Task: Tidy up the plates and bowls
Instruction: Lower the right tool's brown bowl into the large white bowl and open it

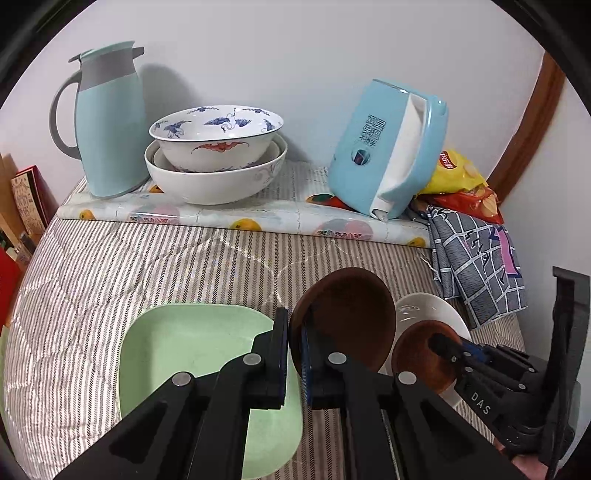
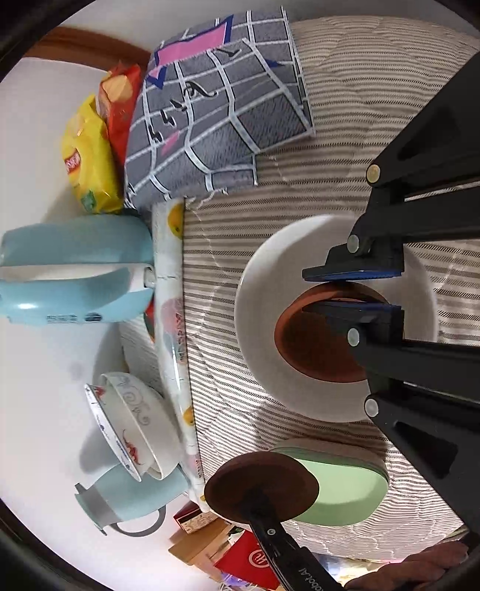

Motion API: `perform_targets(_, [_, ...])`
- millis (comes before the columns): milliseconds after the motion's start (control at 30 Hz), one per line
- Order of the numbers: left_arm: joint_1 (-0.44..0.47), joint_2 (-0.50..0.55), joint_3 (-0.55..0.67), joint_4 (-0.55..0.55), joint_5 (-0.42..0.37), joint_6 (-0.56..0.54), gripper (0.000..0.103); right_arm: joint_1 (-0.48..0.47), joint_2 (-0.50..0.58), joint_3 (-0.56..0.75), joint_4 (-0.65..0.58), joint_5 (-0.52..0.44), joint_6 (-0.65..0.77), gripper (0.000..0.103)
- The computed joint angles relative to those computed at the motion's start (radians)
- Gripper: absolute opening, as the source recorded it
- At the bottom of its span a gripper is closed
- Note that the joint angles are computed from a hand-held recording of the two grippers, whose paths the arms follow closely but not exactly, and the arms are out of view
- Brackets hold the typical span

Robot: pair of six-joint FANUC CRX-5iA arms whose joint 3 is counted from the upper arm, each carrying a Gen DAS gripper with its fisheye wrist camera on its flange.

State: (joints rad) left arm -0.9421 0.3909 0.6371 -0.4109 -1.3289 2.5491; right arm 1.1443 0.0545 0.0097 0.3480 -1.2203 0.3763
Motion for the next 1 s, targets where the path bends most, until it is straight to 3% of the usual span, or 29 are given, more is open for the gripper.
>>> perform_targets(367, [0.02,-0.007,-0.03,0.019,0.031,-0.006,0.007,-0.02,0.039,0.032,-0.047,-0.006,0.038,0.009])
perform_targets(867, [0.034,-0.012,-0.052,0.033,0.046,-0.006,0.007,-0.03,0.11,0.111,-0.051,-0.117,0.122,0.011])
perform_targets(1000, [0.031,-0.008,-0.047,0.032,0.04,-0.01,0.007,-0.017,0.123,0.123,-0.035,-0.161,0.14,0.016])
